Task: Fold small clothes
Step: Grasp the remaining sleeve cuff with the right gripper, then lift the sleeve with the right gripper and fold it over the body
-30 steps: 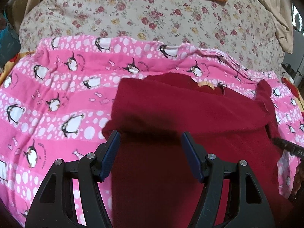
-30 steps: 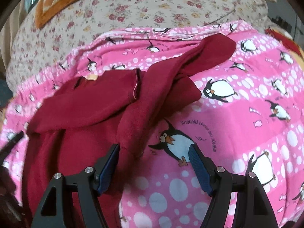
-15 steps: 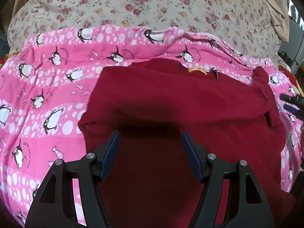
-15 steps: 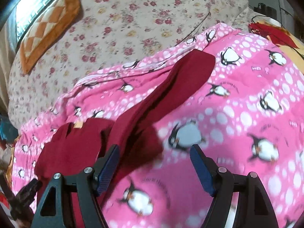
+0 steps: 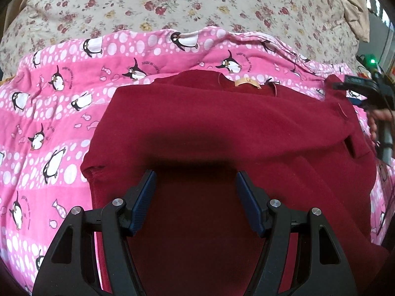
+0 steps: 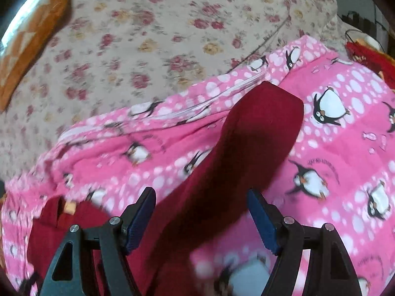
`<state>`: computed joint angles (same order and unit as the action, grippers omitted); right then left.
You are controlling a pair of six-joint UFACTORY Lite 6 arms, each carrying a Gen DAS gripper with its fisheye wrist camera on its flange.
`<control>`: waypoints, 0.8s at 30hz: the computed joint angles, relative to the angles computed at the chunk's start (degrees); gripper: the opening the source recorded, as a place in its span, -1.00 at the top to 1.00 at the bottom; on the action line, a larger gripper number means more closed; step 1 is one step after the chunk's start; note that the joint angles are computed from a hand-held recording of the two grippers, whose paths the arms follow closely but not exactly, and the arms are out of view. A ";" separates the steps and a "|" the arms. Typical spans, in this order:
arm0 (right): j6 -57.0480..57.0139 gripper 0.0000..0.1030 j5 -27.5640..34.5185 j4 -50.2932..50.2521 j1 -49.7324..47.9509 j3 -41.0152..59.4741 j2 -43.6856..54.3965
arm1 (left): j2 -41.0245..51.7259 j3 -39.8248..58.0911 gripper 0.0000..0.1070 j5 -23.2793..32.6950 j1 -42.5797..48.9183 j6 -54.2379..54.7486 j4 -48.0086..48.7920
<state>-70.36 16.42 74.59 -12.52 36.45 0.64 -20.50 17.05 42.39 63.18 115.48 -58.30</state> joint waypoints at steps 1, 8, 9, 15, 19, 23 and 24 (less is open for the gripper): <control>-1.43 -0.31 -0.48 2.44 0.07 1.79 2.59 | 0.41 0.21 -0.25 -0.19 -0.29 -0.13 -0.15; -8.43 0.76 1.57 10.71 -2.54 8.92 13.77 | 3.92 2.14 -0.25 -1.56 -1.74 -0.71 -1.60; -8.85 0.82 2.94 10.44 -3.45 8.74 13.37 | 4.31 2.48 -0.25 -1.50 -1.80 -1.05 -1.63; -5.56 0.88 14.14 3.42 -11.99 6.58 5.20 | 4.20 3.64 -0.25 0.57 0.08 -2.36 -0.89; -0.13 0.88 23.72 -4.29 -17.95 5.48 -4.99 | 4.26 5.03 -0.25 3.06 2.42 -3.04 -0.67; 3.47 0.88 34.37 -9.36 -25.56 6.54 -15.21 | 4.61 6.80 -0.25 5.92 5.18 -3.99 -0.14; 4.75 0.88 36.43 -10.43 -26.67 7.32 -17.32 | 4.67 7.27 -0.25 6.78 5.91 -4.34 0.00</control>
<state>-65.60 52.85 64.16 -39.19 43.76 -16.68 -15.82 24.32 49.18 69.08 111.14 -58.30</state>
